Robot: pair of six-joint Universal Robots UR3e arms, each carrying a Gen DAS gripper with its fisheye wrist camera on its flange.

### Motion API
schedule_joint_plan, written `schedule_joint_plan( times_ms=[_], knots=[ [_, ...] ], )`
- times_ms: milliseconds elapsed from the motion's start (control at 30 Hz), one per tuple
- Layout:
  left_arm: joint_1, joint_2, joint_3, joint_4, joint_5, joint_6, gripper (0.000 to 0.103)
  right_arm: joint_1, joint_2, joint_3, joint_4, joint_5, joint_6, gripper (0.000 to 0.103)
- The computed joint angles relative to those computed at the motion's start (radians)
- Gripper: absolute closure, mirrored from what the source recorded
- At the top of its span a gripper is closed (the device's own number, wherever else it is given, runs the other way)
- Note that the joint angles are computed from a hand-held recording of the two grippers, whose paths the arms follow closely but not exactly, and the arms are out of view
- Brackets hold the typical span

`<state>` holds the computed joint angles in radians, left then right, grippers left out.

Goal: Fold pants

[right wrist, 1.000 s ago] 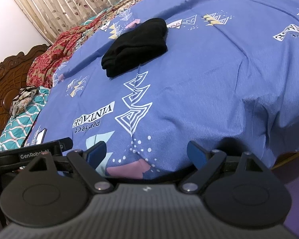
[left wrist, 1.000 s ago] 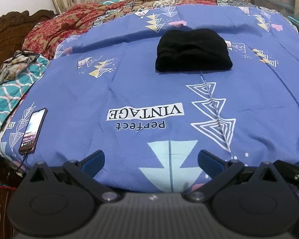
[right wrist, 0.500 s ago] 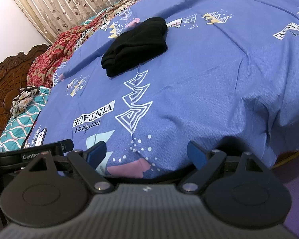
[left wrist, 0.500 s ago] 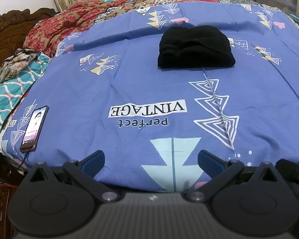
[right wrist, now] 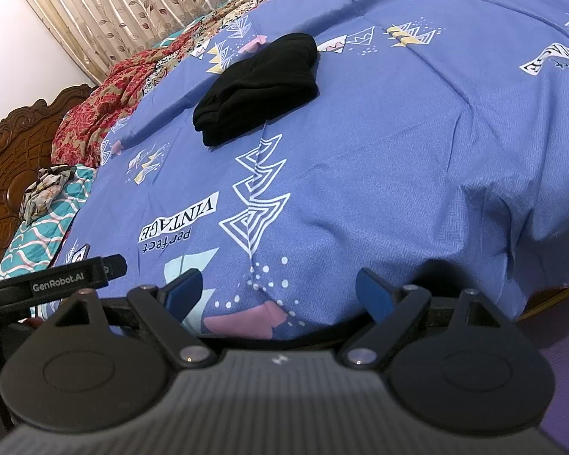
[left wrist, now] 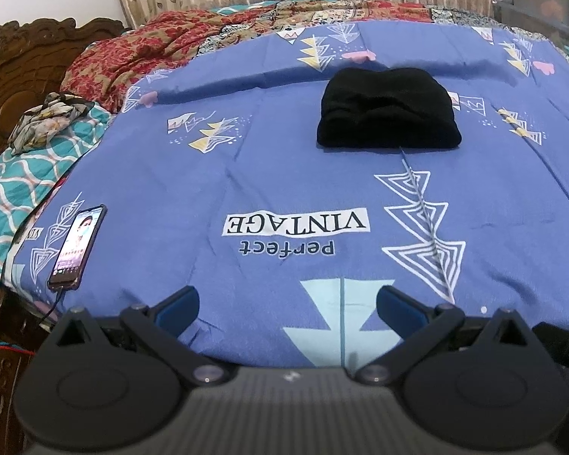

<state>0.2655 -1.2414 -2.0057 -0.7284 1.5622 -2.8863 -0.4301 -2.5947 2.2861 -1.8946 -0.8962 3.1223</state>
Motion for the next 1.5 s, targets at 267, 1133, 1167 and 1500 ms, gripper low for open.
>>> schedule_joint_plan(
  times_ms=[267, 1133, 1167, 1500],
  knots=[
    [0.01, 0.005, 0.004, -0.022, -0.017, 0.002, 0.0, -0.007, -0.004, -0.001, 0.01, 0.005, -0.008, 0.013],
    [-0.035, -0.036, 0.06, -0.134, 0.022, 0.016, 0.0, 0.068, 0.035, 0.018, -0.108, -0.04, 0.065, 0.013],
    [-0.036, -0.037, 0.063, -0.143, 0.022, 0.014, 0.0, 0.071, 0.036, 0.02, -0.111, -0.042, 0.069, 0.013],
    [-0.043, -0.037, 0.065, -0.179, 0.006, 0.038, 0.0, 0.035, 0.011, 0.017, -0.055, -0.018, 0.042, 0.013]
  ],
)
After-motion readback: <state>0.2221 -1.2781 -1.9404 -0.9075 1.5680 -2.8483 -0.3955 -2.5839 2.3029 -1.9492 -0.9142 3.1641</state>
